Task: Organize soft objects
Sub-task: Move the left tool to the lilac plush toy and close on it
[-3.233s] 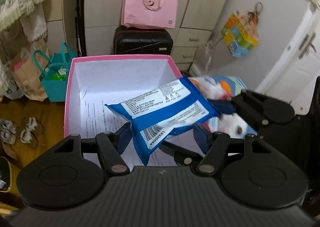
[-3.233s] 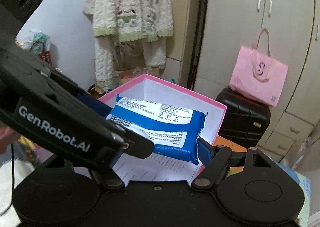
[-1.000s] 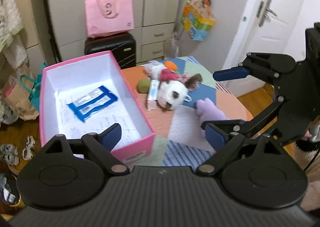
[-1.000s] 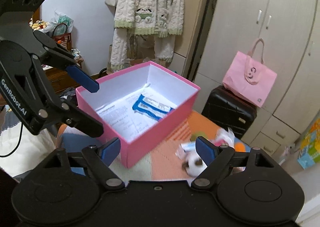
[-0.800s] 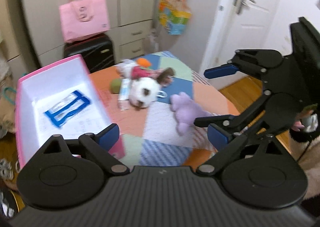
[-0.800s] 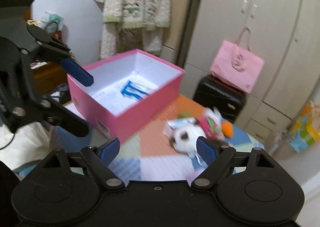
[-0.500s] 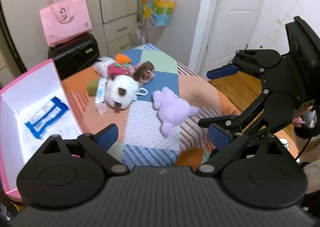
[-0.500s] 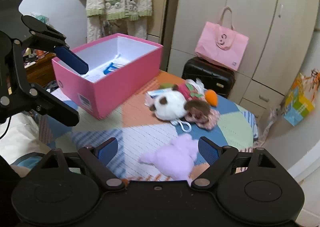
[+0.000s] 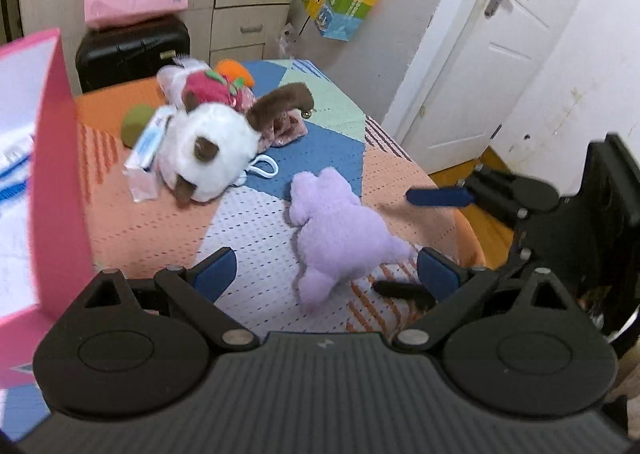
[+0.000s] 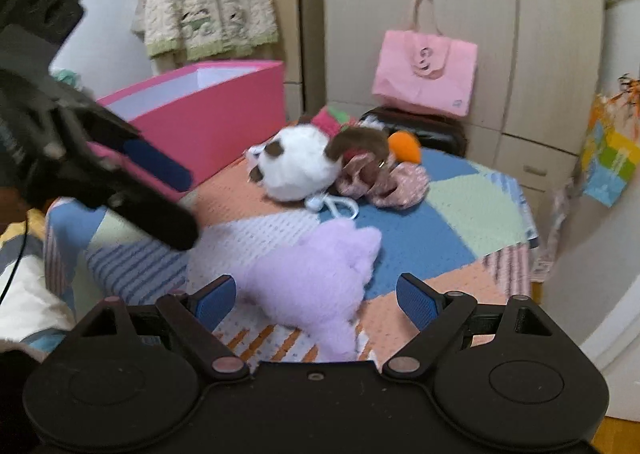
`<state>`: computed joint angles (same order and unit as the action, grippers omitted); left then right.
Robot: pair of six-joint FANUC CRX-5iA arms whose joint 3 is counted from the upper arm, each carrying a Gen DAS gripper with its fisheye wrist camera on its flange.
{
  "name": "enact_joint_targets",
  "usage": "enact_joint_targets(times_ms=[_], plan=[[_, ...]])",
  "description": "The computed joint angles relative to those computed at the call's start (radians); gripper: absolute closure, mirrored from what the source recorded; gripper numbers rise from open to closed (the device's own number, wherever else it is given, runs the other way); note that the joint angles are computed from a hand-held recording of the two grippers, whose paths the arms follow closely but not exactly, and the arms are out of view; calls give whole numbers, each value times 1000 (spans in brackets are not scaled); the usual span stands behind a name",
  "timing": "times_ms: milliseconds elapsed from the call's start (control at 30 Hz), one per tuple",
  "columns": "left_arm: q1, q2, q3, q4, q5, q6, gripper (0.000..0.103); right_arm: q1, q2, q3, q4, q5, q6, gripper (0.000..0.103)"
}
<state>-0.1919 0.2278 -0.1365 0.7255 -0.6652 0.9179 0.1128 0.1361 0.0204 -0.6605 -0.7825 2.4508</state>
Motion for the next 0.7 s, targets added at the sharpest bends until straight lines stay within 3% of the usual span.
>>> enact_joint_targets(times_ms=[67,167,400,567,700], plan=[[-2,20,-11,66,1,-42,5,10,9,-1,18,3,17,13],[-12,50,-28,169,10,-107,7,-9,54,50,-2,-77,4,13],[-42,98,-66,339,39,-179,12,2,54,20,-6,-6,-11,13],[-59,109,-77,370,62,-190,40,12,38,-18,-34,52,30,22],[-74,99,-72,297,100,-166,49,38,20,-42,14,91,-61,32]])
